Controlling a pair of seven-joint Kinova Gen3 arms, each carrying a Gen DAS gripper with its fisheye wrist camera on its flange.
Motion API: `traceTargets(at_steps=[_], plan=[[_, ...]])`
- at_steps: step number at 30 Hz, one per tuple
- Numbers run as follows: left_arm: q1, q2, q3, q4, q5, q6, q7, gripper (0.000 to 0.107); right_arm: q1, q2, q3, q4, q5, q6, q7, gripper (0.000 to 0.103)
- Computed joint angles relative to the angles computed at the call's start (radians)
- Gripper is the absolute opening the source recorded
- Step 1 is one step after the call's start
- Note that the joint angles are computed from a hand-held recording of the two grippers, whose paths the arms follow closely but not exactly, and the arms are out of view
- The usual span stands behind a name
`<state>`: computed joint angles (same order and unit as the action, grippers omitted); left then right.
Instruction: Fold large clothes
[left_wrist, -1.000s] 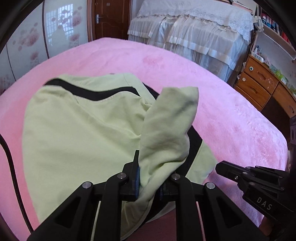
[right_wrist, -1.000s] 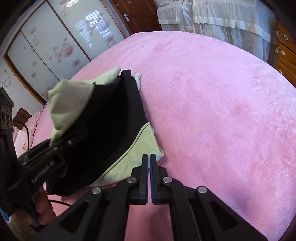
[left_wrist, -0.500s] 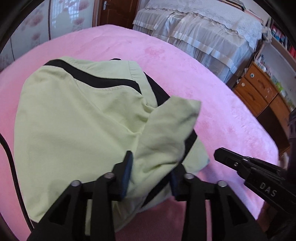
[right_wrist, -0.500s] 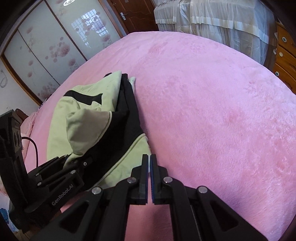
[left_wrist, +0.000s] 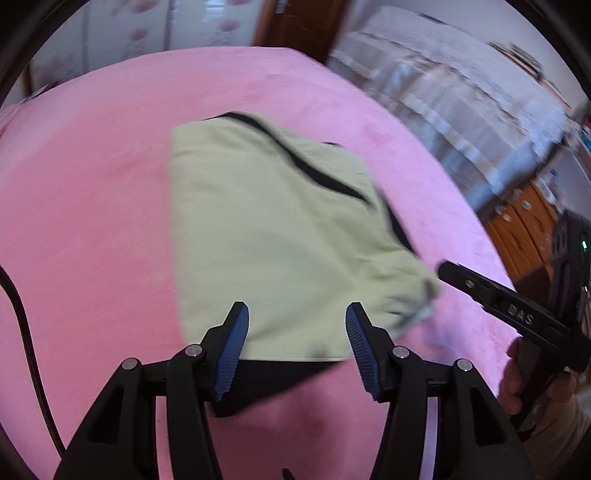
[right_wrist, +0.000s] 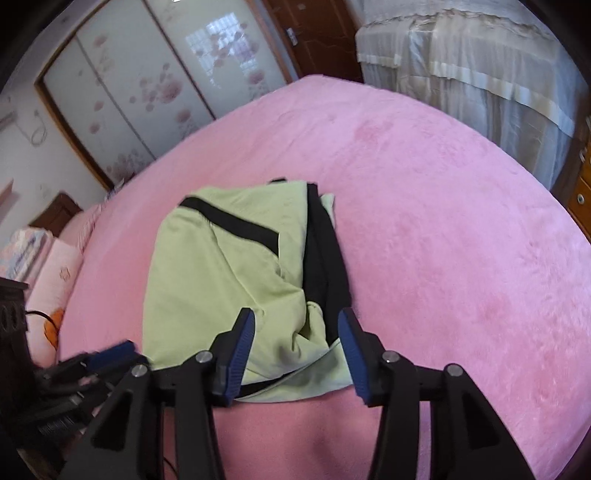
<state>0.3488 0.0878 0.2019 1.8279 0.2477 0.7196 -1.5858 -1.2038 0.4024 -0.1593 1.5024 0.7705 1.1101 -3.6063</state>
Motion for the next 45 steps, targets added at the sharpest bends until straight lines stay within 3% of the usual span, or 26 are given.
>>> traceTargets(at_steps=[2,6,9,13,14,15,16,17,19,22,26,30,36,39,41,45], plan=[[-0.004,0.018,-0.047,0.008,-0.008,0.007,0.034,0.053,0.044,0.024,-0.014,-0.013,-0.048,-0.036,0.079,0.047],[-0.128,0.067,-0.012,0.026,0.121,0.019,-0.049,0.053,0.068,0.043,0.006,0.008,-0.101,-0.115,0.117,0.048],[-0.130,0.104,-0.027,0.033,0.175,0.022,-0.088,0.053,0.072,0.040,0.027,0.033,-0.111,-0.160,0.108,0.047],[-0.107,0.126,-0.018,0.035,0.152,-0.006,-0.079,0.057,0.094,0.032,0.031,0.063,-0.144,-0.211,0.122,0.047],[-0.101,0.131,-0.017,0.032,0.144,-0.010,-0.072,0.057,0.096,0.032,0.043,0.071,-0.170,-0.234,0.145,0.043],[-0.099,0.137,-0.016,0.026,0.140,-0.009,-0.066,0.057,0.113,0.027,0.037,0.091,-0.181,-0.274,0.162,0.033],[-0.097,0.142,-0.017,0.019,0.133,-0.004,-0.057,0.057,0.135,0.023,0.016,0.103,-0.183,-0.299,0.164,0.017],[-0.093,0.144,-0.016,0.014,0.127,-0.003,-0.048,0.057,0.139,0.020,0.010,0.111,-0.173,-0.309,0.151,0.011],[-0.080,0.142,-0.016,0.009,0.105,-0.002,-0.028,0.057,0.092,0.014,0.047,0.102,-0.153,-0.279,0.141,0.007],[-0.061,0.131,-0.010,0.008,0.080,-0.009,-0.014,0.057,0.012,-0.001,0.066,0.078,-0.077,-0.161,0.071,0.005],[-0.011,0.139,-0.005,-0.003,0.014,-0.017,0.032,0.057,-0.010,-0.004,0.033,0.077,-0.046,-0.059,-0.013,0.004],[0.032,0.158,-0.010,-0.011,-0.055,-0.037,0.099,0.060,0.031,0.021,0.011,0.103,-0.084,-0.082,-0.027,0.004],[-0.041,0.187,0.012,-0.020,0.043,-0.014,0.035,0.061,0.035,0.079,0.025,0.061,-0.107,-0.059,0.012,0.006],[-0.030,0.179,0.002,-0.033,0.025,0.005,0.047,0.061,0.028,0.088,0.026,0.014,-0.130,0.000,0.063,0.016],[-0.024,0.170,-0.005,-0.046,0.007,0.029,0.060,0.061,0.022,0.086,0.025,-0.013,-0.144,0.040,0.087,0.030],[-0.017,0.148,-0.007,-0.095,-0.006,0.069,0.079,0.061,0.009,0.068,0.026,-0.074,-0.145,0.127,0.136,0.035]])
